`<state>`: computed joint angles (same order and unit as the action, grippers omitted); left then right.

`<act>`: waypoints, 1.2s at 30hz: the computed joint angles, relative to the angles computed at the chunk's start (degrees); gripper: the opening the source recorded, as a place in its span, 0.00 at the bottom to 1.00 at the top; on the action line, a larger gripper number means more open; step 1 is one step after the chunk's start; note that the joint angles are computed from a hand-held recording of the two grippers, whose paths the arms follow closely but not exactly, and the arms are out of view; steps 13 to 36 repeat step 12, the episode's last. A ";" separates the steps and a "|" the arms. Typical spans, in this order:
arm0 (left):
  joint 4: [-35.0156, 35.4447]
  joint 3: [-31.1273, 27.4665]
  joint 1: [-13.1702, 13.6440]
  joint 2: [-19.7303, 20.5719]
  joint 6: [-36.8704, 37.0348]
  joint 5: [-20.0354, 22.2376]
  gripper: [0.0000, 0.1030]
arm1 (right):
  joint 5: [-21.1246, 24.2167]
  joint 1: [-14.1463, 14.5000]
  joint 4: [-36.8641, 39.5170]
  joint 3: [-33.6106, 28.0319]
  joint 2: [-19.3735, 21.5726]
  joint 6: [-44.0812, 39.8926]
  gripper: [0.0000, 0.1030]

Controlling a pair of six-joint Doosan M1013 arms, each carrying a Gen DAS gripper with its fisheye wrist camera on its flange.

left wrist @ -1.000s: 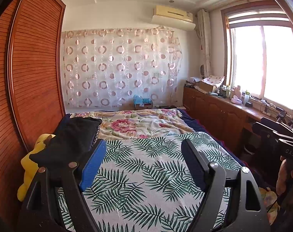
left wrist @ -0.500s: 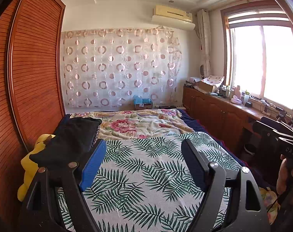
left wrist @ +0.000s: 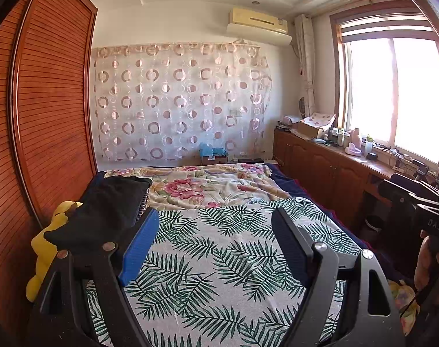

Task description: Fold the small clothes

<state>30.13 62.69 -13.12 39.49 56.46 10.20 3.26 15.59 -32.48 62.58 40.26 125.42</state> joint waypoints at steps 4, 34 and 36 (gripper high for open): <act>0.36 0.00 -0.07 0.01 -0.23 -0.06 0.78 | -0.34 -0.16 2.32 0.26 -0.19 -2.21 0.77; -0.11 0.16 -0.23 -0.21 0.29 -0.36 0.78 | -1.00 -0.46 12.46 0.42 -0.27 -12.66 0.77; -0.11 0.16 -0.23 -0.21 0.29 -0.36 0.78 | -1.00 -0.46 12.46 0.42 -0.27 -12.66 0.77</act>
